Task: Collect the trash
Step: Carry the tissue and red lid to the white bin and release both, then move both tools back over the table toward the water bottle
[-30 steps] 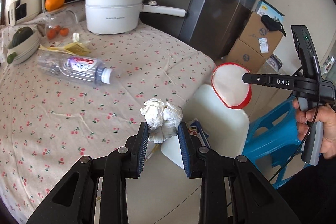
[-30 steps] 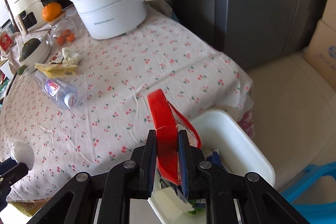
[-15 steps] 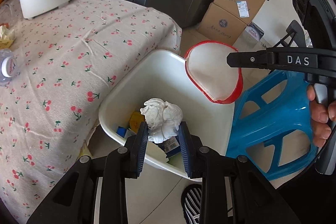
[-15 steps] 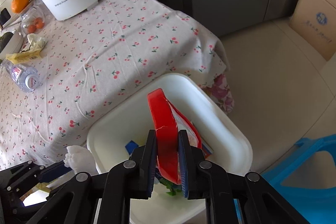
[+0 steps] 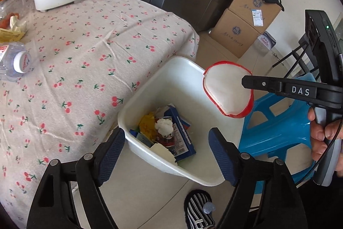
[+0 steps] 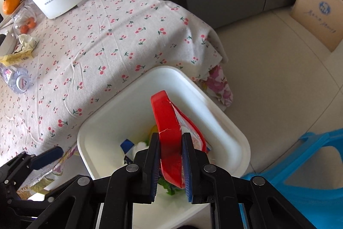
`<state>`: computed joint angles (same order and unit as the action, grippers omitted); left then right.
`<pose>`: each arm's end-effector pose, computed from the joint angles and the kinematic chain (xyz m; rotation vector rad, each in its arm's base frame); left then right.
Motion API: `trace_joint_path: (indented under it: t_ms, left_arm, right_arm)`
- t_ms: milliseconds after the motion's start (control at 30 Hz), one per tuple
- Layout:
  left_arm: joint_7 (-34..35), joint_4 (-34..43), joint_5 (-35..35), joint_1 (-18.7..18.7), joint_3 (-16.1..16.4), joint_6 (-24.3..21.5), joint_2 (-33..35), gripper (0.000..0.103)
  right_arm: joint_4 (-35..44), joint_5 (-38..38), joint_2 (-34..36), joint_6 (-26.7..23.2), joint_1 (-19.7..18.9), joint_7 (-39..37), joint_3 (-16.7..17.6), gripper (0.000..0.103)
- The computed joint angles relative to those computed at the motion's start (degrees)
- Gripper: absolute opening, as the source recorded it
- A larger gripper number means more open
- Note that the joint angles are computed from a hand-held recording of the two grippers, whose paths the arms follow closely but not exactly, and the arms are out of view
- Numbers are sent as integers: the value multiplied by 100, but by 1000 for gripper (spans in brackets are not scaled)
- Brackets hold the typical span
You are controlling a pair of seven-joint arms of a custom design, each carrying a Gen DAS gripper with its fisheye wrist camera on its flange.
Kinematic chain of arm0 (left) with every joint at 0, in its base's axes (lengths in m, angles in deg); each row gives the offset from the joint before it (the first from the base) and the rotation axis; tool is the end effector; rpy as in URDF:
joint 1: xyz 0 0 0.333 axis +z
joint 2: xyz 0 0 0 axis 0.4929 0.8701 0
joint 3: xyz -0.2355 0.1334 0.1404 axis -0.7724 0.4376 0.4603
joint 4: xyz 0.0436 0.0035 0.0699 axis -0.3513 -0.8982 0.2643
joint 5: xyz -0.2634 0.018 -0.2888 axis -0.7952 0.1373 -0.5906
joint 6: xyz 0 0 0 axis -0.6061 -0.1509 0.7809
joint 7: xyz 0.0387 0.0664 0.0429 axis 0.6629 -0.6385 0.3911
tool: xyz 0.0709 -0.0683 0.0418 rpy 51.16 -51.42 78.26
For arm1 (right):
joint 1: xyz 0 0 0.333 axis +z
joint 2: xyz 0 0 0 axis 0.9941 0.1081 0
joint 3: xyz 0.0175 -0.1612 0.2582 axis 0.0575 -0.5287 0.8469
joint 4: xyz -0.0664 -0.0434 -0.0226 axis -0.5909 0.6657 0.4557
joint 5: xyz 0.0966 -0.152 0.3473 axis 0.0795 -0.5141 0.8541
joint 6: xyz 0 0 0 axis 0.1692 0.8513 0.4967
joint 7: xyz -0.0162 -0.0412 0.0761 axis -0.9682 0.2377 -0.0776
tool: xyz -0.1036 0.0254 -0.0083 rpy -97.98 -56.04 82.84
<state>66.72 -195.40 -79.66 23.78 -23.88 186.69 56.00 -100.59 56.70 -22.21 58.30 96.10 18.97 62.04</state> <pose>0.5337 -0.1043 0.4624 -2.0724 1.9703 -0.8642 0.6228 0.1725 0.5115 -2.1794 1.6098 -0.2022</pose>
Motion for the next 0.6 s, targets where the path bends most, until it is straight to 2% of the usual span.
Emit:
trace_joint_path:
  t_ms: [167, 400, 433, 500, 600]
  left_arm:
    - [-870, -273, 1021, 336, 27, -393, -582, 88]
    - [-1204, -774, 1396, 594, 279, -712, -1454, 91]
    - [-1212, -832, 1426, 626, 310, -742, -1558, 93]
    - [-1228, -959, 1518, 704, 354, -799, -1786, 94]
    - [-1310, -1153, 1752, 871, 356, -901, -2128, 97]
  right_arm:
    - [123, -177, 140, -174, 73, 124, 13, 17]
    - [211, -483, 215, -264, 208, 422, 20, 19]
    - [248, -592, 233, -304, 241, 497, 13, 22]
    - [245, -792, 219, -271, 305, 647, 6, 46]
    - [199, -890, 148, -115, 363, 749, 41, 60]
